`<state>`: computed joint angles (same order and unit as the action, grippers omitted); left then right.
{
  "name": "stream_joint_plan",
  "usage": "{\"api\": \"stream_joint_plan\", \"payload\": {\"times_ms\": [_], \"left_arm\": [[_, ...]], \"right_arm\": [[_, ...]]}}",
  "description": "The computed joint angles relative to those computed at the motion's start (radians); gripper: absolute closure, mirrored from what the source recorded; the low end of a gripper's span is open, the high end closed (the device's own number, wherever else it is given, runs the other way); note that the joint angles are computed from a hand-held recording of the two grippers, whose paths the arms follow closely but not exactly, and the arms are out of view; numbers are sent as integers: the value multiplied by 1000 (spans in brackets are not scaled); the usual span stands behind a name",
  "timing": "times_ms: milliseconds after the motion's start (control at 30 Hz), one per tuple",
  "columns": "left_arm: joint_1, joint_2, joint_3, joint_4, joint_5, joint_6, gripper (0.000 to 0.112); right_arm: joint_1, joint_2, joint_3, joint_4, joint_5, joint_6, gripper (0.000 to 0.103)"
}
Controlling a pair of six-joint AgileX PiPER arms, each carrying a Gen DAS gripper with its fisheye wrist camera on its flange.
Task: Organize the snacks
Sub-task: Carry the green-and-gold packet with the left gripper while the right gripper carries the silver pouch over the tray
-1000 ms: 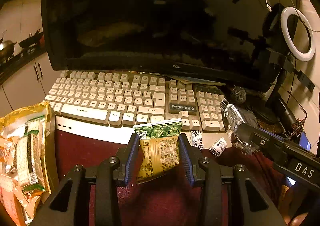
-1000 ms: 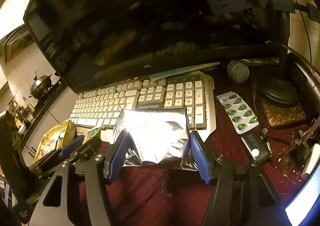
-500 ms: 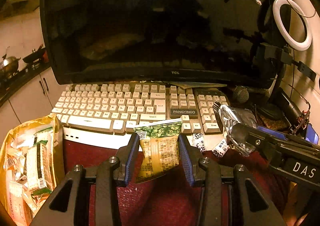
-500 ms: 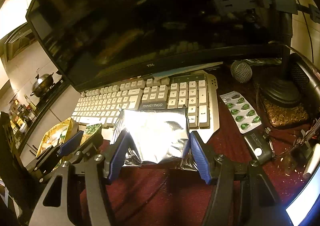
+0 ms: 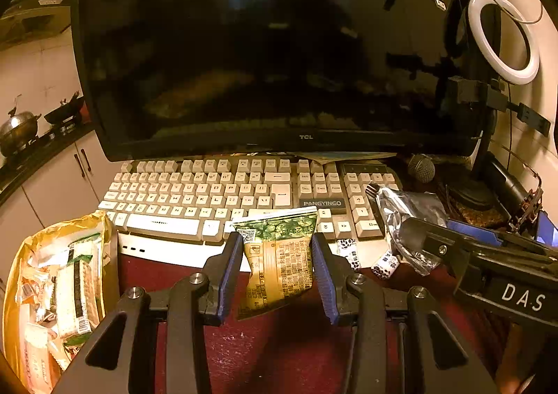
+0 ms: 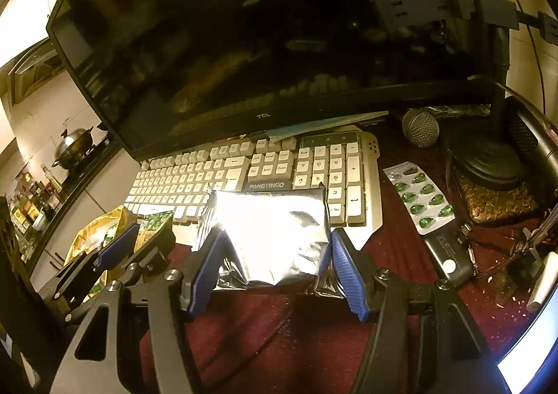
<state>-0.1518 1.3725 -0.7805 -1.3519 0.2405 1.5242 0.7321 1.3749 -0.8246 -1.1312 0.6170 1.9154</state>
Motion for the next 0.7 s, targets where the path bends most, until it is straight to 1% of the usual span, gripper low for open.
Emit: {"api": "stream_joint_plan", "payload": {"times_ms": [67, 167, 200, 267, 300, 333, 367, 433, 467, 533, 567, 633, 700], "left_arm": [[18, -2, -4, 17, 30, -27, 70], [51, -11, -21, 97, 84, -123, 70], [68, -23, -23, 116, 106, -149, 70], [95, -55, -13, 117, 134, -145, 70], [119, -74, -10, 140, 166, -161, 70], [146, -85, -14, 166, 206, -185, 70], [191, -95, -26, 208, 271, -224, 70], [259, -104, -44, 246, 358, -250, 70], [320, -101, -65, 264, 434, -260, 70], [420, -94, -87, 262, 537, -245, 70], [451, -93, -94, 267, 562, -240, 70], [544, -78, -119, 270, 628, -223, 70], [649, -46, -151, 275, 697, -204, 70]], "right_arm": [[12, -6, 3, -17, 18, 20, 41], [27, -2, -3, -31, 50, 28, 41], [28, -2, -4, -31, 52, 29, 41], [21, -4, -3, -26, 36, 28, 41], [18, -5, -4, -22, 25, 24, 41], [18, -5, -8, -17, 19, 18, 41], [19, -4, -12, -12, 16, 11, 41], [45, -6, -24, -23, 20, 10, 41], [63, -3, -36, -27, 25, 1, 41], [113, 15, -72, -20, 45, -31, 41], [130, 24, -86, -15, 49, -41, 41], [162, 53, -123, 15, 22, -74, 41], [200, 88, -162, 27, 21, -94, 41]]}}
